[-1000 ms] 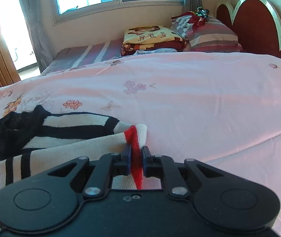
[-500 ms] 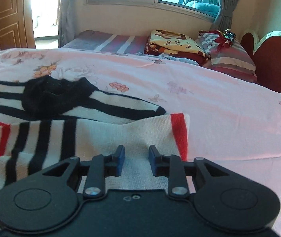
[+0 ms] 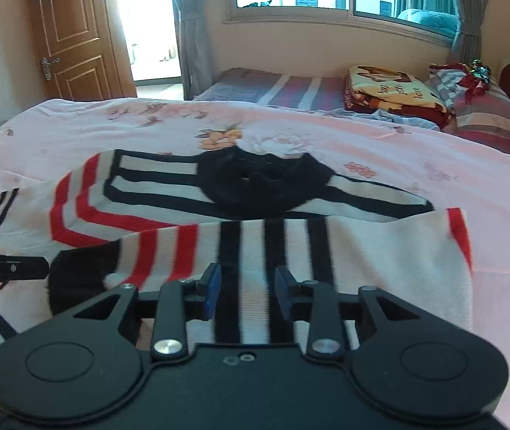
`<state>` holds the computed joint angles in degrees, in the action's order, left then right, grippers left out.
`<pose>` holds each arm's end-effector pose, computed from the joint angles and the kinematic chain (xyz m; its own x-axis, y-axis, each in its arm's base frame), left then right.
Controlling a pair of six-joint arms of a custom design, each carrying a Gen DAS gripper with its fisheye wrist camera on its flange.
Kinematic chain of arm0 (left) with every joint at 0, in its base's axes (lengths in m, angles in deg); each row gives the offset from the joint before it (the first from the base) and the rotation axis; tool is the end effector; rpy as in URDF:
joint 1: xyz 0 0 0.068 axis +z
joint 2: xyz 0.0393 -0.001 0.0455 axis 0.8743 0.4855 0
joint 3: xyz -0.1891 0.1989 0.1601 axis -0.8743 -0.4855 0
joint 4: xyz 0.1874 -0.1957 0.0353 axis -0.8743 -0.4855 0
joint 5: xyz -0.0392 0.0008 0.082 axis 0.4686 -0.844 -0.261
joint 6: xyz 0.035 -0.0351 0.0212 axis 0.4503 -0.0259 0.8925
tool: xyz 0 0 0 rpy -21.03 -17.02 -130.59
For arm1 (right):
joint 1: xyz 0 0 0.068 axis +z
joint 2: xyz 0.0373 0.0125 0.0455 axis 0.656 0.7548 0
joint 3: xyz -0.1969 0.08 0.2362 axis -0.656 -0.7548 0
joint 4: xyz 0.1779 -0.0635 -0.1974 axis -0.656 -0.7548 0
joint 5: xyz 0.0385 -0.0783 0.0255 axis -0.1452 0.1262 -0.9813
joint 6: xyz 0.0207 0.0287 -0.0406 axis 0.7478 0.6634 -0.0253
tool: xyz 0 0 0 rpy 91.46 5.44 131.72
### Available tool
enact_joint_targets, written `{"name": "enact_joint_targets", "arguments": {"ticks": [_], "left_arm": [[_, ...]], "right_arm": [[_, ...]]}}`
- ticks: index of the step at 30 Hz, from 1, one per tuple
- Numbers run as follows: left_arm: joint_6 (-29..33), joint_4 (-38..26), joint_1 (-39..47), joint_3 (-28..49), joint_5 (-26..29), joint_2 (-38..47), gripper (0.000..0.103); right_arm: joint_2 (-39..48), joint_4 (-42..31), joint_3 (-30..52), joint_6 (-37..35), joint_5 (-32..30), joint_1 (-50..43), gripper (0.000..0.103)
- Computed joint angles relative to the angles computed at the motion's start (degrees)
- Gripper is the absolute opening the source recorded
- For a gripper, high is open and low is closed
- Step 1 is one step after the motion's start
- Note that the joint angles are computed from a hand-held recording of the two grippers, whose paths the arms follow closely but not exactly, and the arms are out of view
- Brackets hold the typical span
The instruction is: Fold small clothes
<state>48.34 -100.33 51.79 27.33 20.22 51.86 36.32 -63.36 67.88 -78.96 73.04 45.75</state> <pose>0.3016 -0.0472 0.2607 -0.7331 -0.3489 -0.5838 -0.2292 0.9349 -0.2709 0.3294 0.0333 0.2726 -0.6564 -0.1478 -0.7398 -0.2638 0.9637 0.0416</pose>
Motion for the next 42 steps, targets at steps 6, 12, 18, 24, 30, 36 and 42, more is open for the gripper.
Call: {"name": "enact_joint_targets", "arguments": {"ticks": [6,12,18,24,30,36,42], "left_arm": [[4.8,0.0,16.3,-4.2,6.4,-2.7,0.007],[10.6,1.0,29.9,-3.7,11.7,0.7,0.03],[12.5,11.3,38.3,-5.9,14.2,2.3,0.103],[5.8,14.5,46.0,-2.3,23.2,12.5,0.063],[-2.5,25.3,45.9,-2.3,24.1,18.7,0.036],[-4.3,26.7,44.3,-0.5,25.4,21.1,0.006],[4.8,30.2,37.8,-1.7,23.8,13.2,0.006]], "right_arm": [[-1.5,0.5,-1.4,4.3,5.4,7.9,0.046],[0.8,-0.6,0.5,9.1,10.9,14.0,0.047],[3.8,0.0,2.7,12.8,15.5,18.5,0.048],[6.8,-0.3,4.9,14.1,18.0,20.5,0.048],[8.2,0.1,5.1,15.0,20.0,21.3,0.048],[7.9,0.0,5.0,15.3,21.7,21.2,0.047],[9.7,3.8,2.6,12.1,25.7,22.9,0.05]]}}
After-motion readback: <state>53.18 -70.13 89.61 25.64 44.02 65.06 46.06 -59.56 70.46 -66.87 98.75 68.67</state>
